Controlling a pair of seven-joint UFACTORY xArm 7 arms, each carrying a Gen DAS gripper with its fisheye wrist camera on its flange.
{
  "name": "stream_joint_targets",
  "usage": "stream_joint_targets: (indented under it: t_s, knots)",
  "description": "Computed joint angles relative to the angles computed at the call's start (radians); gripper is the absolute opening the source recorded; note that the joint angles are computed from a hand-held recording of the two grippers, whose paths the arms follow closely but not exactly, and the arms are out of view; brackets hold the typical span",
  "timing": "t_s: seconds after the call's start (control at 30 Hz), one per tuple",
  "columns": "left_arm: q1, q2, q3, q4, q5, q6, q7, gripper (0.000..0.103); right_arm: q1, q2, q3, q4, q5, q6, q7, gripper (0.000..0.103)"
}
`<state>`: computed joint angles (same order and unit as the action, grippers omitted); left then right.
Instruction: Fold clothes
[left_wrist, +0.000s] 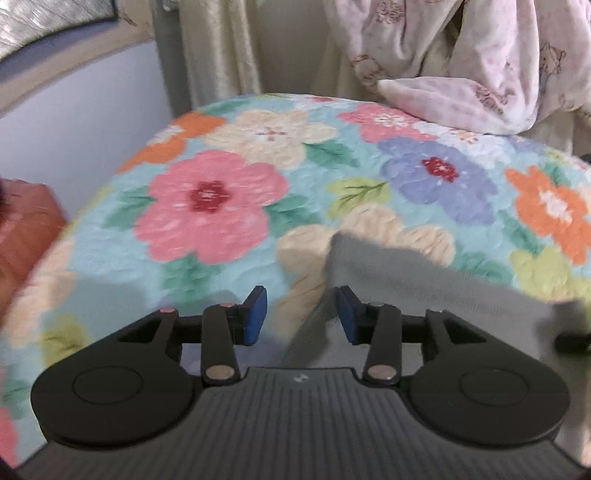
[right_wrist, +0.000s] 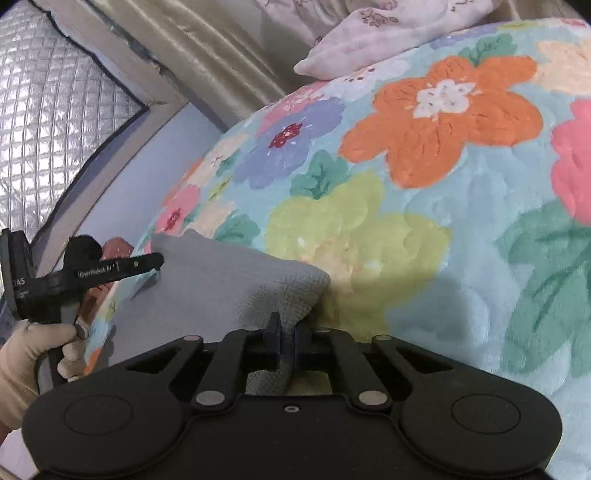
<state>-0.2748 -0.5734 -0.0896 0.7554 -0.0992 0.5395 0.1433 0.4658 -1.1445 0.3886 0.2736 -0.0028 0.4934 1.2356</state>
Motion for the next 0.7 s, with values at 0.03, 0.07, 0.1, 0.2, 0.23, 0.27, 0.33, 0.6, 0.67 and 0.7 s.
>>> stream_joint_targets:
  t_s: [0.03,0.07,0.1,0.2,0.23,0.27,0.33,0.6,0.67,0.7]
  knots:
    - [0.013,-0.049,0.002,-0.018,0.010,0.019,-0.006,0.046,-0.007,0.005,0.002,0.023,-0.015,0.038,-0.017,0.017]
    - [0.029,-0.102,0.005,-0.037,0.017,0.041,-0.018,0.049,-0.021,0.004,0.013,0.050,-0.030,0.088,-0.023,0.027]
    - [0.044,-0.161,0.013,-0.056,0.022,0.069,-0.028,0.053,-0.027,0.002,0.019,0.074,-0.036,0.134,-0.028,0.031]
    - [0.070,-0.375,0.059,-0.110,0.026,0.215,-0.025,0.054,-0.052,-0.006,0.054,0.178,-0.087,0.292,-0.078,0.046]
    - [0.084,-0.458,0.070,-0.124,0.037,0.283,-0.017,0.054,-0.056,-0.006,0.064,0.211,-0.108,0.331,-0.110,0.048]
    - [0.101,-0.542,0.081,-0.134,0.051,0.357,-0.004,0.054,-0.045,-0.008,0.064,0.234,-0.111,0.347,-0.139,0.049]
    - [0.141,-0.724,0.106,-0.142,0.084,0.516,0.026,0.054,0.031,-0.019,0.022,0.233,-0.063,0.295,-0.203,0.049]
    - [0.367,-1.102,0.272,0.152,0.273,1.095,0.068,0.050,0.098,0.214,0.244,0.556,-0.053,0.399,-0.399,0.055]
    - [0.395,-1.079,0.318,0.292,0.364,1.205,0.103,0.050,0.126,0.279,0.274,0.626,-0.035,0.361,-0.437,0.055]
    - [0.401,-1.068,0.330,0.351,0.409,1.241,0.131,0.051,0.136,0.309,0.287,0.664,-0.032,0.358,-0.458,0.055]
